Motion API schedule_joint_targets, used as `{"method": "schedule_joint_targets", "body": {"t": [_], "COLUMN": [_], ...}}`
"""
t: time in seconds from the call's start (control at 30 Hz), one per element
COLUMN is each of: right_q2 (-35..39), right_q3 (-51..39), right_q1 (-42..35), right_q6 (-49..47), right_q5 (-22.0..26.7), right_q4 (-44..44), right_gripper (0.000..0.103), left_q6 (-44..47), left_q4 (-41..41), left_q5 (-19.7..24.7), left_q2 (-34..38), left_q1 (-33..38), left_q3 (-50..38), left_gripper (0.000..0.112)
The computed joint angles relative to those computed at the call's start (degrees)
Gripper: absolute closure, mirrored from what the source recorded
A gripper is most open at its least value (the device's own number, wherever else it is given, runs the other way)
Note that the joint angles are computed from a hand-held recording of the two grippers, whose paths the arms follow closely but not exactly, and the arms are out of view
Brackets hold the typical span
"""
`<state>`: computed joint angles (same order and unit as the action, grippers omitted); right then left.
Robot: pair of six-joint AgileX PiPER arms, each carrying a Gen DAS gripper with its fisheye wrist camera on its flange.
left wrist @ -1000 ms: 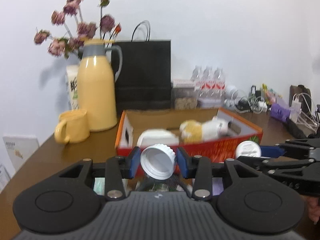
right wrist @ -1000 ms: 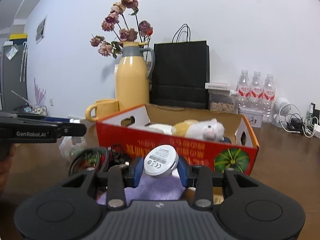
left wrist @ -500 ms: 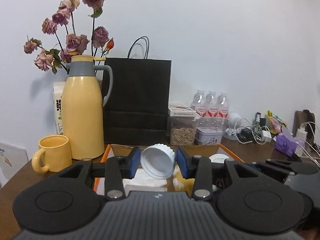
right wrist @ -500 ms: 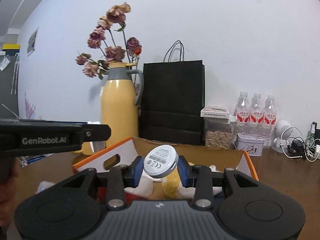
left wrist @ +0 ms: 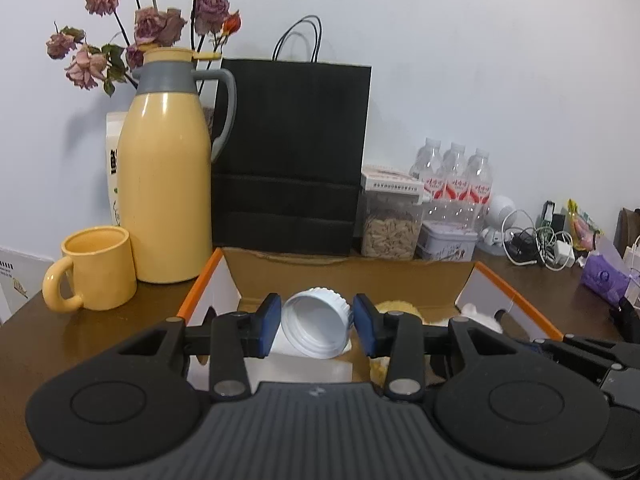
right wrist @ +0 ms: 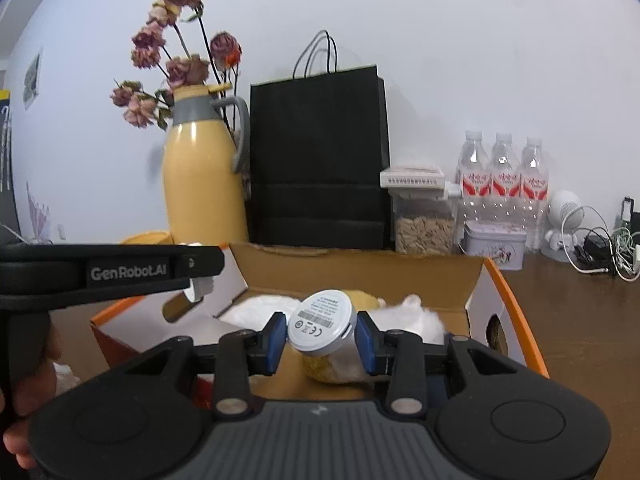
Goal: Organize objects
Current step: 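Carry the round white device and white cap into the cardboard box and release both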
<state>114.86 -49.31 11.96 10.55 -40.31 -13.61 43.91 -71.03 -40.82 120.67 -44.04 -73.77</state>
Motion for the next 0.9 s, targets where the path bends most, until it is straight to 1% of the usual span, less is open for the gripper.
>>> {"method": "schedule_joint_targets", "body": {"t": [0.17, 0.2, 0.23, 0.27, 0.3, 0.33, 0.37, 0.4, 0.9], "right_q2": [-0.3, -0.5, -0.8, -1.1, -1.3, -1.6, -1.7, -1.8, -2.3], "right_q3": [0.6, 1.0, 1.3, 1.7, 2.3, 2.9, 3.5, 4.0, 4.2], "right_q1": [-0.1, -0.2, -0.4, -0.6, -0.6, -0.5, -0.3, 0.0, 0.7], "right_q6": [-0.2, 0.0, 0.5, 0.7, 0.5, -0.3, -1.3, -2.8, -4.6], "right_q5": [0.0, -0.1, -0.1, -0.5, -1.3, -2.3, -3.3, -4.2, -3.6], "right_q4": [0.3, 0.0, -0.7, -0.9, -0.7, 0.3, 1.4, 3.0, 5.5], "right_gripper": [0.066, 0.066, 0.064, 0.059, 0.042, 0.020, 0.009, 0.000, 0.000], "left_q6": [-0.2, -1.5, -1.9, -2.2, -2.8, -3.7, -4.6, -4.5, -4.9], "left_q4": [0.3, 1.1, 1.4, 1.1, 1.1, 1.5, 1.8, 1.5, 1.3], "left_q5": [-1.7, -2.4, -2.8, -3.7, -5.0, -6.8, -8.2, -8.2, -8.2], "left_q2": [-0.3, -0.6, -0.8, -0.9, -0.9, -0.7, -0.7, -0.8, -1.1], "left_q1": [-1.1, -1.4, -1.6, -1.9, -2.3, -2.7, -3.1, -3.2, -3.5], "left_q3": [1.2, 1.9, 2.2, 2.6, 2.8, 3.0, 3.4, 3.4, 3.9], "left_gripper": [0.070, 0.067, 0.050, 0.027, 0.016, 0.009, 0.009, 0.009, 0.009]}}
